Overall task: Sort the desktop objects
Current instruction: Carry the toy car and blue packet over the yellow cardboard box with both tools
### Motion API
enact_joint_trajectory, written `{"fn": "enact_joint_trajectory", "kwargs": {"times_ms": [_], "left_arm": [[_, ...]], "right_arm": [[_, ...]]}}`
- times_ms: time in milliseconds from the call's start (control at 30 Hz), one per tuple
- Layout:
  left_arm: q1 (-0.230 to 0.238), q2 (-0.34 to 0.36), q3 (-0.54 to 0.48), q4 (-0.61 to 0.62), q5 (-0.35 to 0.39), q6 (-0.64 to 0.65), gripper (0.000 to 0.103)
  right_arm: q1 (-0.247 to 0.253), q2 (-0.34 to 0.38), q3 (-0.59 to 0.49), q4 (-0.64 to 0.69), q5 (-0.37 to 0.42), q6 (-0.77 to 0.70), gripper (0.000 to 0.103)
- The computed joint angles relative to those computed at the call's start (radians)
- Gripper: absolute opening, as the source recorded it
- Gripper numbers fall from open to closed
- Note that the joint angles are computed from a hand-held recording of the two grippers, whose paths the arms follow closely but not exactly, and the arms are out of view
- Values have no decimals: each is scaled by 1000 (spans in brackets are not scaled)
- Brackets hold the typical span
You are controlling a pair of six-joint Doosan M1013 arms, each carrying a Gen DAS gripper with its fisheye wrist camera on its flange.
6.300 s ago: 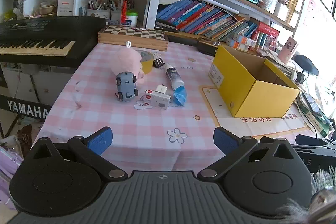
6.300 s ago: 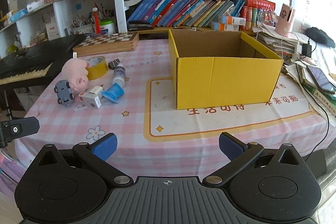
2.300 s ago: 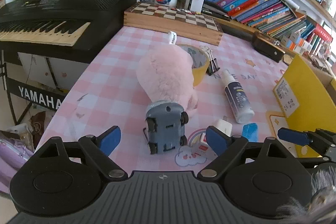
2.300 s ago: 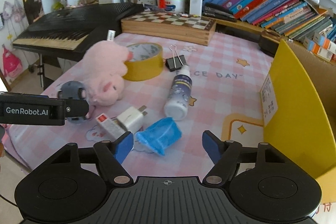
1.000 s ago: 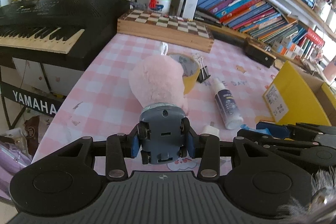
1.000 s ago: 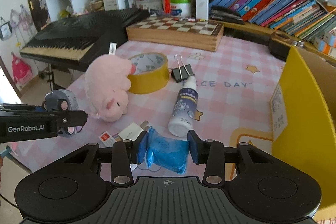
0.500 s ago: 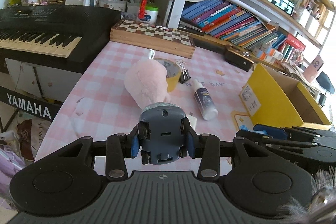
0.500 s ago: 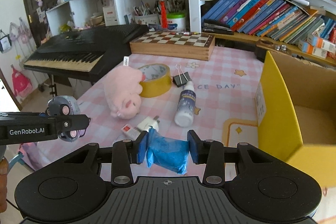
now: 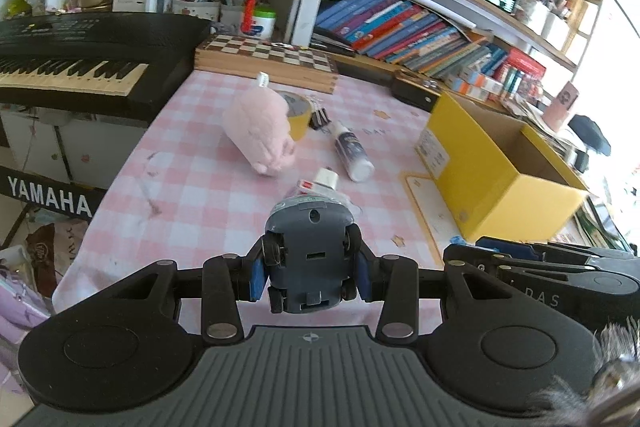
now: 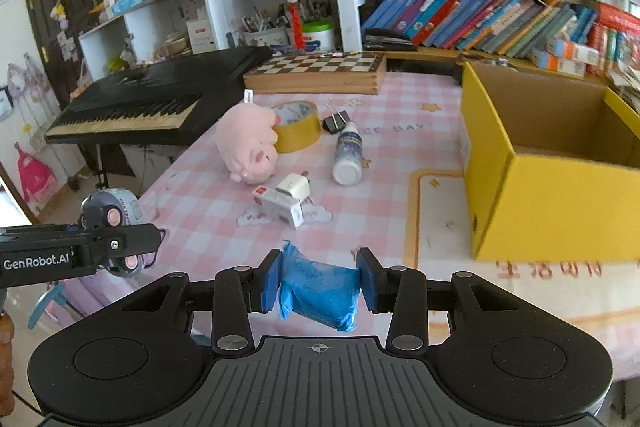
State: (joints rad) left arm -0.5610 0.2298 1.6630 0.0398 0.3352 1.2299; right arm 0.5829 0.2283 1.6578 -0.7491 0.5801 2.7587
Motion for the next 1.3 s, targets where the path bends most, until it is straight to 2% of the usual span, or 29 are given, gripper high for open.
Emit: {"fn": "enact_joint_trajectory", "kwargs": {"times_ms": [267,633,1033,1300], "left_arm": [[-19,-39,46,-111,-18,145,39],[-40,-57,66,-350,-6,452,39],[-58,-31,35,-643,78,818,39],[-70,-11,13,-735,119,929,39]], "right_arm": [[41,-43,55,-72,46,147,40],[88,-86,112,-145,140,329,40],[122,-121,147,-144,285,449,40],[132,-136,160,-142,351,486,40]]}}
